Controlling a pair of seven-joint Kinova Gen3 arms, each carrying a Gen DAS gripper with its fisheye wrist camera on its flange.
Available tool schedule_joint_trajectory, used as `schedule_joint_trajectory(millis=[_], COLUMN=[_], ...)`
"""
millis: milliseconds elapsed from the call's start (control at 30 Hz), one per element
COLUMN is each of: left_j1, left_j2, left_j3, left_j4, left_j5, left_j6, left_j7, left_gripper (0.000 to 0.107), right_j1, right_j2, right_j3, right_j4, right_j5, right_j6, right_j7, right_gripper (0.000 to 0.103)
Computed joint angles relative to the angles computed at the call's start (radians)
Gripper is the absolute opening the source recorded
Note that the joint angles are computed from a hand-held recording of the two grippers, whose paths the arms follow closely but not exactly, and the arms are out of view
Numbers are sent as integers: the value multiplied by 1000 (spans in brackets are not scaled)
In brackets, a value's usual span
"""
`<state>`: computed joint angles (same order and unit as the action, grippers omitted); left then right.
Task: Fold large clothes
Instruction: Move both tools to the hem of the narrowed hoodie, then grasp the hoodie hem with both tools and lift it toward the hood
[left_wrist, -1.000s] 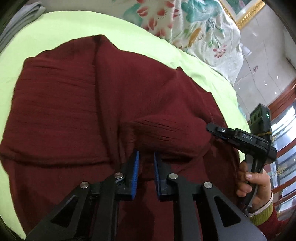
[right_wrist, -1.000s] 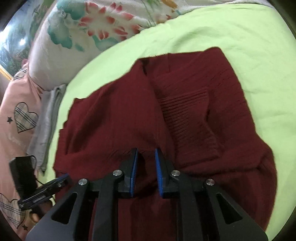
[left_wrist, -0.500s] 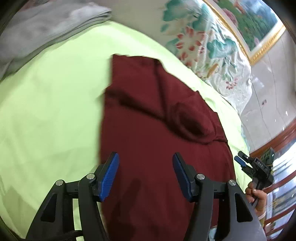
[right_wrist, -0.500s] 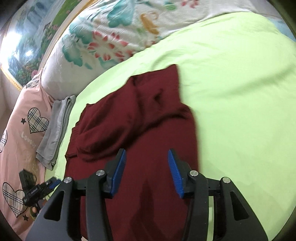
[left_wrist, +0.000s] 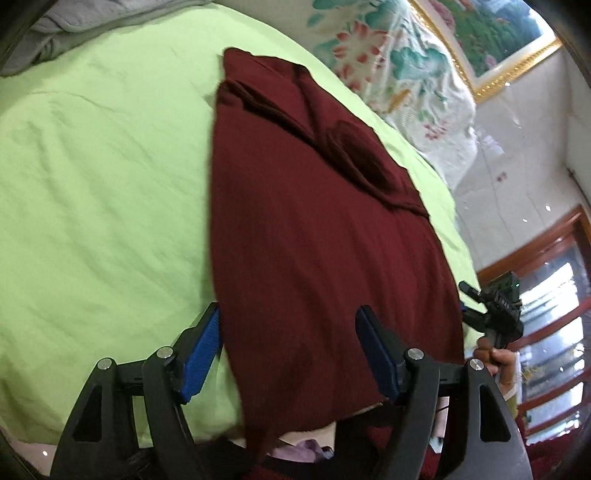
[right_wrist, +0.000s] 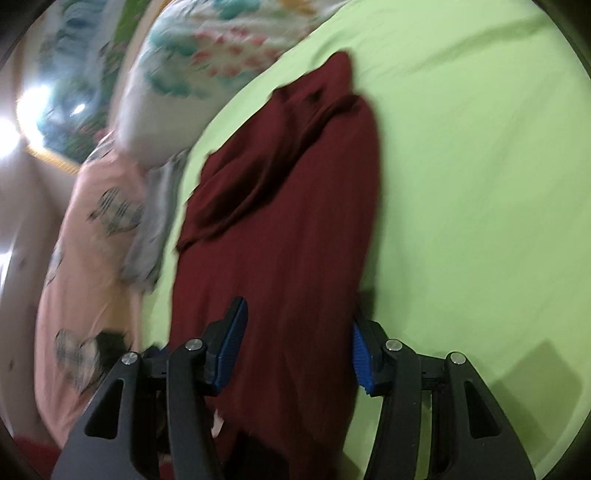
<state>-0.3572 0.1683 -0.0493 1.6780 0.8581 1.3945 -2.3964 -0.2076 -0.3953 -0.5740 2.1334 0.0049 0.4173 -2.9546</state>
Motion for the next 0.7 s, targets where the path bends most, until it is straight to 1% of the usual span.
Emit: schedule_joint_trajectory(millis=[100, 200, 300, 333, 400, 433, 467, 500, 600, 633, 667, 700], left_j1=[-8, -10, -5, -2, 0, -2, -2, -1, 10, 19, 29, 35], left_j2=[-5, -8, -11, -11, -7, 1, 7, 10, 10, 0, -12, -27], left_j3=[-2, -3, -3, -3, -5, -5, -4, -2, 7, 10, 12, 9], left_j4=[21, 33, 43, 45, 44, 38, 33, 34, 40, 50, 59, 70], left_j5=[13, 17, 8, 5, 3, 2, 0, -4, -25, -36, -48, -51], left_j6=[16, 35, 39, 38, 41, 49, 56, 63, 67, 52, 30, 10], left_j7=[-31, -64, -93, -99, -105, -107, -105, -108, -122, -128, -130, -134], left_gripper=[71, 71, 65, 60, 52, 45, 38, 35, 15, 4, 5, 4], right_j1=[-17, -25, -1, 5, 12, 11, 11, 9, 7, 13, 18, 34], right_j2=[-12, -30, -49, -61, -87, -91, -90, -87, -88, -92, -95, -102], right_j3=[-44, -82, -126, -131, -134, -131, -131, -130, -129, -134, -137, -148], right_j4=[18, 48, 68, 82, 114, 124, 125, 121, 108, 103, 100, 93], right_j5=[-5, -30, -48, -57, -82, -93, -101, -104, -112, -112, -114, -113], right_j6=[-38, -98, -128, -145, -182, -193, -187, -173, -132, -117, -108, -92], right_j7=[-7, -18, -24, -26, -26, -20, -11, 0, 23, 26, 27, 24], right_gripper=[53, 53, 53, 52, 45, 43, 39, 35, 24, 22, 18, 11])
